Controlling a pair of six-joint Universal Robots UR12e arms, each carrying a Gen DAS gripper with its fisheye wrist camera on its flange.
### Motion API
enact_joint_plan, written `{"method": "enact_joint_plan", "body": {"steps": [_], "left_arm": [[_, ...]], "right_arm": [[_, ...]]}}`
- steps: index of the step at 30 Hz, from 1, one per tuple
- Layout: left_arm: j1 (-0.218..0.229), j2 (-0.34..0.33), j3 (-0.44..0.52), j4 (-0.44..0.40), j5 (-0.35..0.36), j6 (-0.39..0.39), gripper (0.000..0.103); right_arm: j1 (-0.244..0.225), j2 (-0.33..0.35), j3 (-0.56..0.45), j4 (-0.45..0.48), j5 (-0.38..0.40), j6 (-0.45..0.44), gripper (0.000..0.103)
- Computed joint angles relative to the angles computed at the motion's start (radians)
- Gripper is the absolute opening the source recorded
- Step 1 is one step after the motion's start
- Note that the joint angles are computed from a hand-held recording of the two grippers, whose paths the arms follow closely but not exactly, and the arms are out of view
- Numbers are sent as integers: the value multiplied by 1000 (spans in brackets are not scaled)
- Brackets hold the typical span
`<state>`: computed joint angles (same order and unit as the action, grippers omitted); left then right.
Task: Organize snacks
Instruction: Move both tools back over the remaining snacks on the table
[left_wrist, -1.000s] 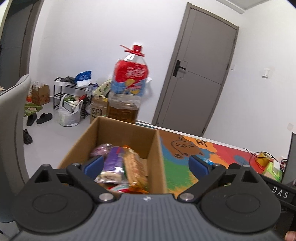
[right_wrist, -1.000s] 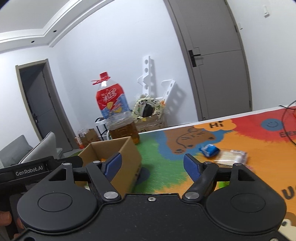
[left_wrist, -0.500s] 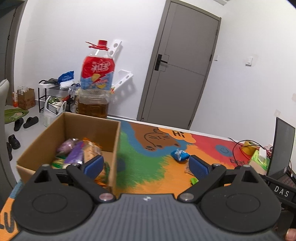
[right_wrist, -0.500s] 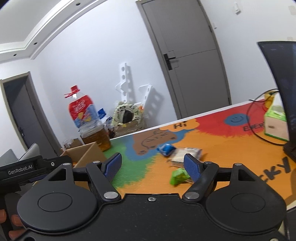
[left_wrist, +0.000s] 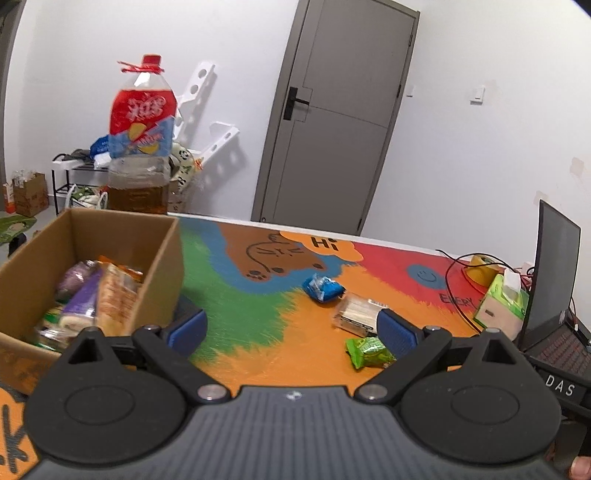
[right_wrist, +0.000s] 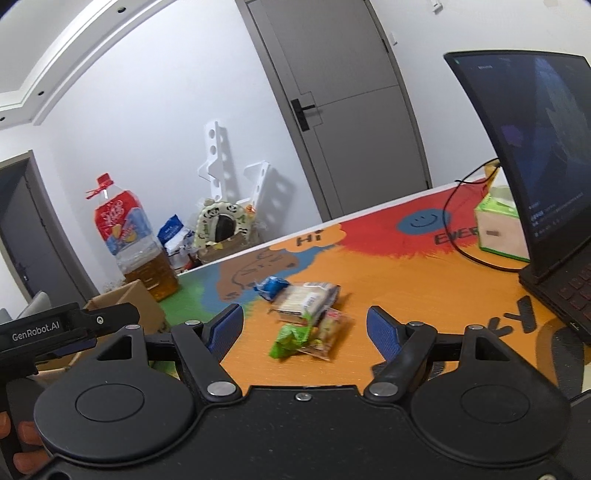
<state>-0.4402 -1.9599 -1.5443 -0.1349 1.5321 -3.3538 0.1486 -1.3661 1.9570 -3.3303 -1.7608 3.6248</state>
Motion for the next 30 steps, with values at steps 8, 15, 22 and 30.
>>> {"method": "enact_joint_plan", "body": {"steps": [8,15,22,30], "left_arm": [[-11,-44,49,-41,-33,3,98],[-15,-77,89,-72,-16,9,98],[-14,-102,121,-105,8,0,98],[-11,-125,149,-136,0,1,98]], "right_arm": [[-20,11,-13,46,4,1,71],[-38,45,-56,99,46,6,65],[-49,81,-105,155,77,-12,64],[-55,117,-121,173,95,14,64]]}}
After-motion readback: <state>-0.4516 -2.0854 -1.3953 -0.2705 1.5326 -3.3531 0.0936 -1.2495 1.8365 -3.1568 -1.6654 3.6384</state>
